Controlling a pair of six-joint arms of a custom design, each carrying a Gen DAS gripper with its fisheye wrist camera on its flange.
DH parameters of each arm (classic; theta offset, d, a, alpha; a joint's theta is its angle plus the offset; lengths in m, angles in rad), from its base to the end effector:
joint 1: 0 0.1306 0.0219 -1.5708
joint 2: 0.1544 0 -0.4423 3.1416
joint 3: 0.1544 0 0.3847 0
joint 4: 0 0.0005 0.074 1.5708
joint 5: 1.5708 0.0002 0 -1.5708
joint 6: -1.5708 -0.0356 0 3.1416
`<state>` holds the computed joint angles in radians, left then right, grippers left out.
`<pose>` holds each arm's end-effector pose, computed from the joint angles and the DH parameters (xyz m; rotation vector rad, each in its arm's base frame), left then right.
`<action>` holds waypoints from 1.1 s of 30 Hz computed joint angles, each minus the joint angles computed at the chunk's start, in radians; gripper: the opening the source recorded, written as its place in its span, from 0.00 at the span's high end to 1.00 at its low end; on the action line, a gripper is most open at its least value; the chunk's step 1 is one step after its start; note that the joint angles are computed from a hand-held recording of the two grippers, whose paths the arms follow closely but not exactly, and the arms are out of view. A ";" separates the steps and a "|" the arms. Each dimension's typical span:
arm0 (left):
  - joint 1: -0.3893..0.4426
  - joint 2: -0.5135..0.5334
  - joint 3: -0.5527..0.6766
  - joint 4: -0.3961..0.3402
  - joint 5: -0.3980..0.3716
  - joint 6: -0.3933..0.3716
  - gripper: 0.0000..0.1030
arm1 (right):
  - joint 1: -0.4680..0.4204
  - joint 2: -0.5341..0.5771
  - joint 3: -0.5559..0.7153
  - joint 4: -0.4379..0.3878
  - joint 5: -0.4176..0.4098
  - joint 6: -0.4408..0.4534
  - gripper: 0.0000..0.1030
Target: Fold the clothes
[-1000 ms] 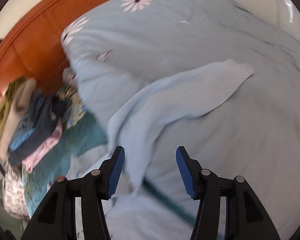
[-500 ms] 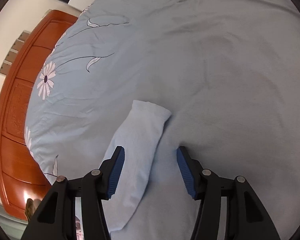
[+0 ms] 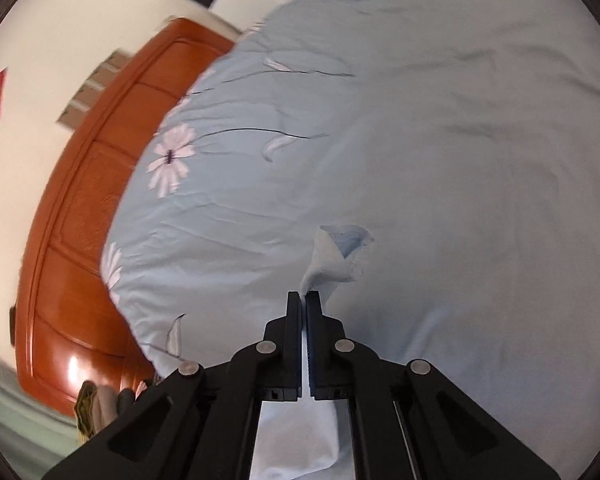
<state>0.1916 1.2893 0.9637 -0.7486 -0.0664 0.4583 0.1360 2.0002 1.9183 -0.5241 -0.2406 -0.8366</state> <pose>0.3750 0.0746 0.3499 -0.8642 2.4956 -0.0021 0.7303 0.1080 0.4062 0.6441 2.1814 0.7981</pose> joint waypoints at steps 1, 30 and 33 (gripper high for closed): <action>0.005 -0.001 -0.003 0.002 0.005 0.003 0.29 | 0.013 -0.011 0.019 0.012 -0.006 0.055 0.98; 0.163 -0.075 -0.101 0.087 0.239 0.045 0.29 | 0.705 0.073 0.047 -0.287 0.115 0.856 0.97; 0.169 -0.072 -0.105 0.091 0.254 0.054 0.29 | 0.718 0.072 0.026 -0.312 0.140 0.908 0.96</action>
